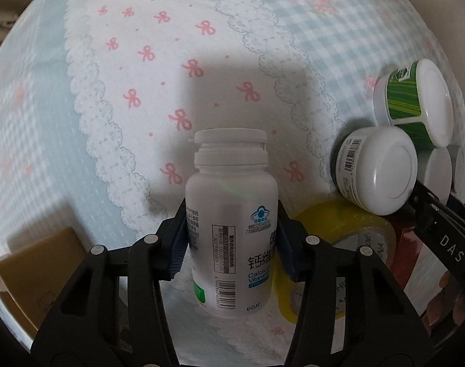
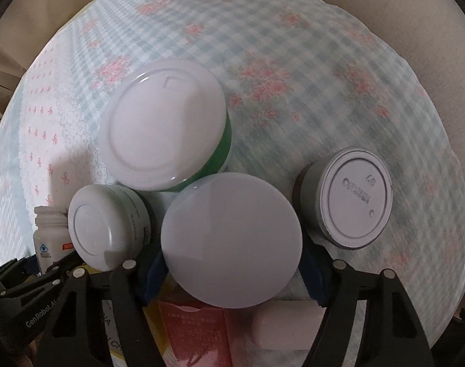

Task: Organize rigid objects
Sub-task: 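Grasp the white pill bottle with the left tool while the right tool grasps the white earbud case, then carry the pill bottle and earbud case over the cardboard box with both tools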

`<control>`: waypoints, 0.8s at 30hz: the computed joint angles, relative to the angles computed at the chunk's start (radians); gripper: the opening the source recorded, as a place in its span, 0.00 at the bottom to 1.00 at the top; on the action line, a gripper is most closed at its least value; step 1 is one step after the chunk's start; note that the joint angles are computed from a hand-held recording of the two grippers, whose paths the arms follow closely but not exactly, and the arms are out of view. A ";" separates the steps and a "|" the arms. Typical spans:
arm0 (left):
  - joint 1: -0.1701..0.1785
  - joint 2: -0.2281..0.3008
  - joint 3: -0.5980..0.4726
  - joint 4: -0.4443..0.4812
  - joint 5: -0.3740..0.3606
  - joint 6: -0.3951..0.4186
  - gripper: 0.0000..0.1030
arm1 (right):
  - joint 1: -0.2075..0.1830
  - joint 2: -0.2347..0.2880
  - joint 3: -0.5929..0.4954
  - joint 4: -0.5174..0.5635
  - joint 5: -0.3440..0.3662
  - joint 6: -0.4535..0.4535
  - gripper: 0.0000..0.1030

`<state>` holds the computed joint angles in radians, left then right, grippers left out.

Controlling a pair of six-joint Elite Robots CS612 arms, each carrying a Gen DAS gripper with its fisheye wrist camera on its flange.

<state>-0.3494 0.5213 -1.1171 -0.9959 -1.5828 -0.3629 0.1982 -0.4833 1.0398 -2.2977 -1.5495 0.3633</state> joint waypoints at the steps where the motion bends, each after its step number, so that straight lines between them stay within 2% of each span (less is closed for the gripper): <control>1: 0.001 -0.002 -0.006 0.003 0.003 0.001 0.45 | 0.001 -0.001 0.000 0.003 0.003 0.006 0.67; 7: -0.006 0.006 -0.060 -0.005 0.040 -0.015 0.45 | -0.002 -0.018 0.020 -0.023 0.019 -0.001 0.67; 11: -0.008 0.006 -0.113 0.001 0.058 -0.034 0.45 | -0.004 -0.044 0.045 -0.057 0.030 -0.008 0.67; 15: -0.018 0.003 -0.191 0.025 0.108 -0.066 0.45 | -0.006 -0.084 0.077 -0.093 0.035 -0.040 0.66; 18: -0.032 -0.009 -0.250 0.056 0.126 -0.112 0.45 | -0.008 -0.123 0.110 -0.128 0.044 -0.068 0.66; 24: -0.049 -0.047 -0.355 0.123 0.179 -0.177 0.45 | -0.002 -0.248 0.226 -0.220 0.058 -0.161 0.67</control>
